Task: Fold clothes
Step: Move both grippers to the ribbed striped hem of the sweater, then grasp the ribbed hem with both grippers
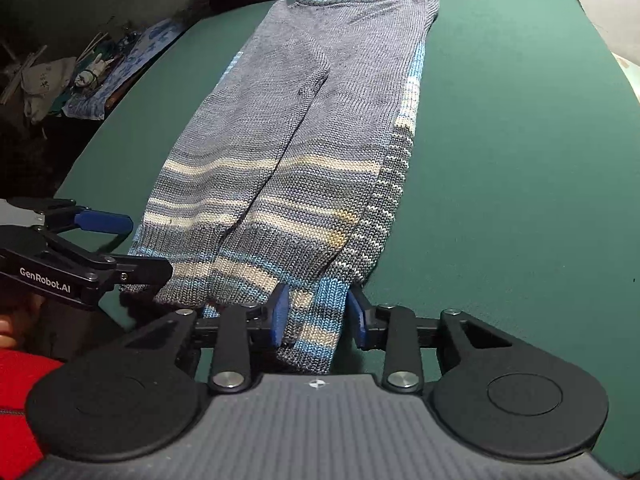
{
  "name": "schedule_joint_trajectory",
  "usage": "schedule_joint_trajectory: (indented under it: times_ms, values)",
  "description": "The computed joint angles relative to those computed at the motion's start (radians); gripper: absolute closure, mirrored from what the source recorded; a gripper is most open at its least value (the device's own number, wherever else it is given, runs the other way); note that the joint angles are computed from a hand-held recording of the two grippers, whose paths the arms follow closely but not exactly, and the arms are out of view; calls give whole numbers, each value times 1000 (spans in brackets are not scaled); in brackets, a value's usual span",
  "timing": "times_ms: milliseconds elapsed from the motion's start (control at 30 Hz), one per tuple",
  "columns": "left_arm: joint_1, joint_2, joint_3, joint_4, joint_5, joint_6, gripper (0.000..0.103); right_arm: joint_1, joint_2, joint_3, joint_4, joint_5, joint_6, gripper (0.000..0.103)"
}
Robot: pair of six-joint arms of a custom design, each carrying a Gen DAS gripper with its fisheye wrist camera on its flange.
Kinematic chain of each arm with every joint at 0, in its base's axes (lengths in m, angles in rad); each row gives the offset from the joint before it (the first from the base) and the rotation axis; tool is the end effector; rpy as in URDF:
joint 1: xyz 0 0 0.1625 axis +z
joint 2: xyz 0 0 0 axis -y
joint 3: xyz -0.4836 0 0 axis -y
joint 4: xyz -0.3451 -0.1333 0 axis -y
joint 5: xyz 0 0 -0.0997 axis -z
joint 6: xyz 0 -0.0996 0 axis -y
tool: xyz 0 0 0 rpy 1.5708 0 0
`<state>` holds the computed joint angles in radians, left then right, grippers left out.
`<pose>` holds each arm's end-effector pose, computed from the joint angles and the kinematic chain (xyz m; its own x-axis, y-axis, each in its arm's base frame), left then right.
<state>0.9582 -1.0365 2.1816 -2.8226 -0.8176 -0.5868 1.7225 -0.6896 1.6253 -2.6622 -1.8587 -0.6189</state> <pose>-0.1202 -0.5213 0.2028 -0.8484 -0.1508 -0.5073 0.1224 0.8767 -0.4652 0.2083 -0.6673 0.1135 -0.6908 -0.6491 0.3184 -0.6753 0.7366 0.0364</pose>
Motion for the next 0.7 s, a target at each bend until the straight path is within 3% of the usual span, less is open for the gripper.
schedule_joint_trajectory:
  times_ms: [233, 400, 533, 600, 700]
  values:
    - [17, -19, 9, -52, -69, 10, 32, 2, -5, 11, -1, 3, 3, 79]
    - [38, -14, -3, -78, -142, 24, 27, 1, -8, -2, 32, -9, 35, 73]
    - [39, -8, -11, -69, -150, 30, 26, 6, -7, 1, 30, -29, 44, 69]
    - [36, -4, -20, -51, -143, 33, 33, 6, -6, 2, 30, -30, 46, 71]
    - [38, -5, -29, -29, -132, 16, 52, 5, -7, -3, 47, -18, 51, 78]
